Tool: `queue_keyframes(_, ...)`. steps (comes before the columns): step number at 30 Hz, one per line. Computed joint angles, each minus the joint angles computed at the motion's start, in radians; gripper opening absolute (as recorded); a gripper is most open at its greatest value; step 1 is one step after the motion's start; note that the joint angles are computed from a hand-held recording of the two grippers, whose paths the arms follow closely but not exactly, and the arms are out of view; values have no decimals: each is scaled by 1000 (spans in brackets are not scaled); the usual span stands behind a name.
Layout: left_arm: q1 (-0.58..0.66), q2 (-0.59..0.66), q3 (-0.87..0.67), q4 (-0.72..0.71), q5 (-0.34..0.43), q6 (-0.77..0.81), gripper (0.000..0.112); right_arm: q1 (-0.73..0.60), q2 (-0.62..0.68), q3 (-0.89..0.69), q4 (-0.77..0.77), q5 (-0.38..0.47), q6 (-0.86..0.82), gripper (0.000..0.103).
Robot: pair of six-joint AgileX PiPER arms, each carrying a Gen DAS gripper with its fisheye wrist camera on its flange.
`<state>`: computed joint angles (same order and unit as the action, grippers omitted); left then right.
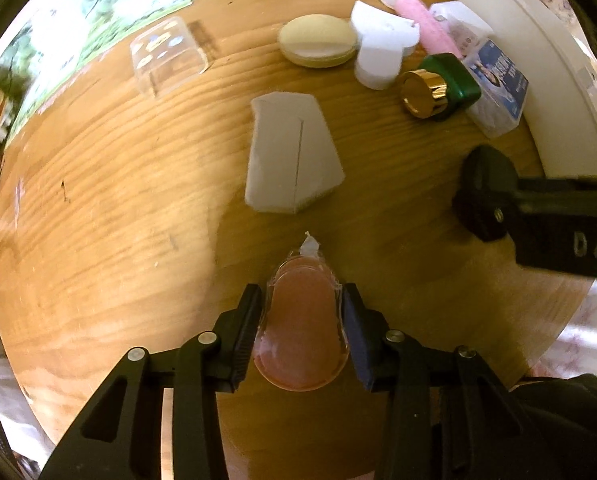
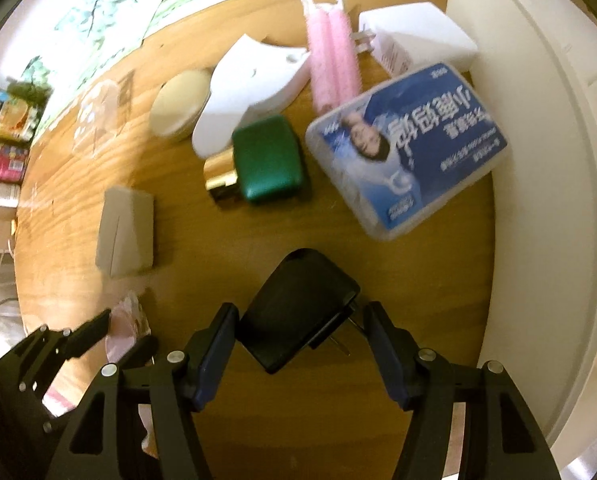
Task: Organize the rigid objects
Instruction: 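Carry the dispenser with the left tool while the right tool carries the charger into the tray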
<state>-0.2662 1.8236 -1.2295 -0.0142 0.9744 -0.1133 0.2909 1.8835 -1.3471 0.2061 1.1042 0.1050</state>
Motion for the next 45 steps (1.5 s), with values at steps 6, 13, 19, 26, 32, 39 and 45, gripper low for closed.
queue_keyframes(6, 36, -65, 87, -35, -33, -54, 44, 18, -60, 68, 8, -10, -55, 65)
queue_keyframes(13, 48, -190, 215, -113, -100, -92, 44, 10, -140, 114, 64, -38, -202, 65)
queue_keyframes(19, -3, -298, 254, -64, -122, -235, 44, -59, -190, 102, 149, -56, -396, 65)
queue_keyframes(26, -102, -383, 212, 6, -84, -416, 44, -174, -255, 88, 258, -34, -617, 65)
queue_keyframes(32, -172, -337, 80, 42, -65, -498, 44, -257, -271, 68, 328, -18, -719, 65)
queue_keyframes(39, -248, -238, -93, 71, -39, -543, 44, -383, -279, 6, 361, 45, -799, 65)
queue_keyframes(45, -316, -164, -229, 94, -25, -562, 44, -494, -277, -42, 374, 84, -865, 65)
